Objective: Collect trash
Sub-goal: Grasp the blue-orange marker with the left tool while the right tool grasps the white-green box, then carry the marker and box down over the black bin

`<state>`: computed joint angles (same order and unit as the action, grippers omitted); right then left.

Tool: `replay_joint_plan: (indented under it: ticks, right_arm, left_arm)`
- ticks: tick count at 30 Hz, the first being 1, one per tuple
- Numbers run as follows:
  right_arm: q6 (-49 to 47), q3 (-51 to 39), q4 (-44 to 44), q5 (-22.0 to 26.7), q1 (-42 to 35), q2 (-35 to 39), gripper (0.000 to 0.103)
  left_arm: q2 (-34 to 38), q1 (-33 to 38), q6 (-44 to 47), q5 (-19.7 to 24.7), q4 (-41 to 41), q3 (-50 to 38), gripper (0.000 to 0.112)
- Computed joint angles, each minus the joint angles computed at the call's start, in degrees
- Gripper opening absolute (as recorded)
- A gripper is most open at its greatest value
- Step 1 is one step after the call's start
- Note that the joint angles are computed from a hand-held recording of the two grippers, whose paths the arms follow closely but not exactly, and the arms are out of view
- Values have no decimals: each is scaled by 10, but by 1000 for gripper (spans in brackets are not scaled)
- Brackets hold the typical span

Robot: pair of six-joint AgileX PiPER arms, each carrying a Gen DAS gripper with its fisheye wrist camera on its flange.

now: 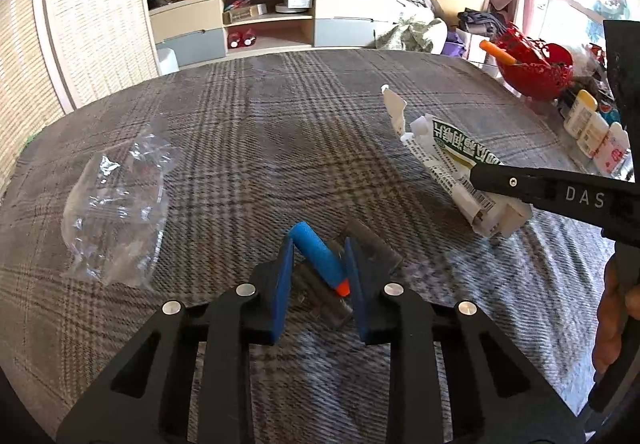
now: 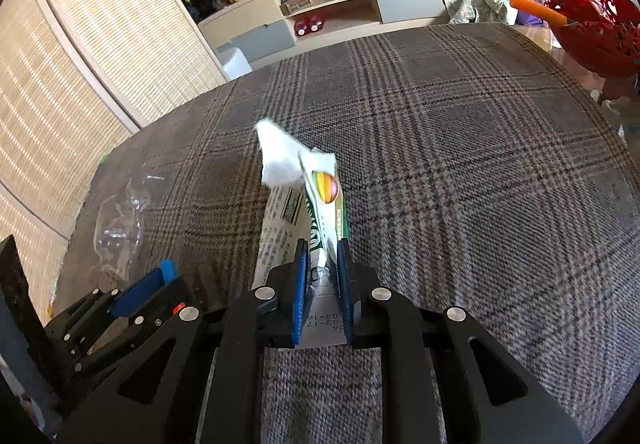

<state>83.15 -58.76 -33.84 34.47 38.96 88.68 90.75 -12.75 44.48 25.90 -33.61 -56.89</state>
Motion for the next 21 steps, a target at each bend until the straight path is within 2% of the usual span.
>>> replay_joint_plan:
  ticks: [3, 4, 12, 16, 21]
  right_arm:
    - [0, 3, 2, 16, 8, -10, 16]
    - [1, 7, 5, 20, 11, -15, 16]
    - [21, 29, 3, 49, 46, -50, 15]
    - [71, 48, -17, 68, 83, -79, 13]
    - [165, 70, -59, 127, 178, -107, 13]
  left_arm:
    - [-15, -4, 8, 0, -1, 13, 19]
    - [-20, -2, 17, 8, -7, 17, 12]
    - [-72, 8, 26, 15, -4, 60, 10]
    - [-117, 32, 38, 39, -16, 86, 10]
    - [-187, 69, 58, 81, -28, 132, 10]
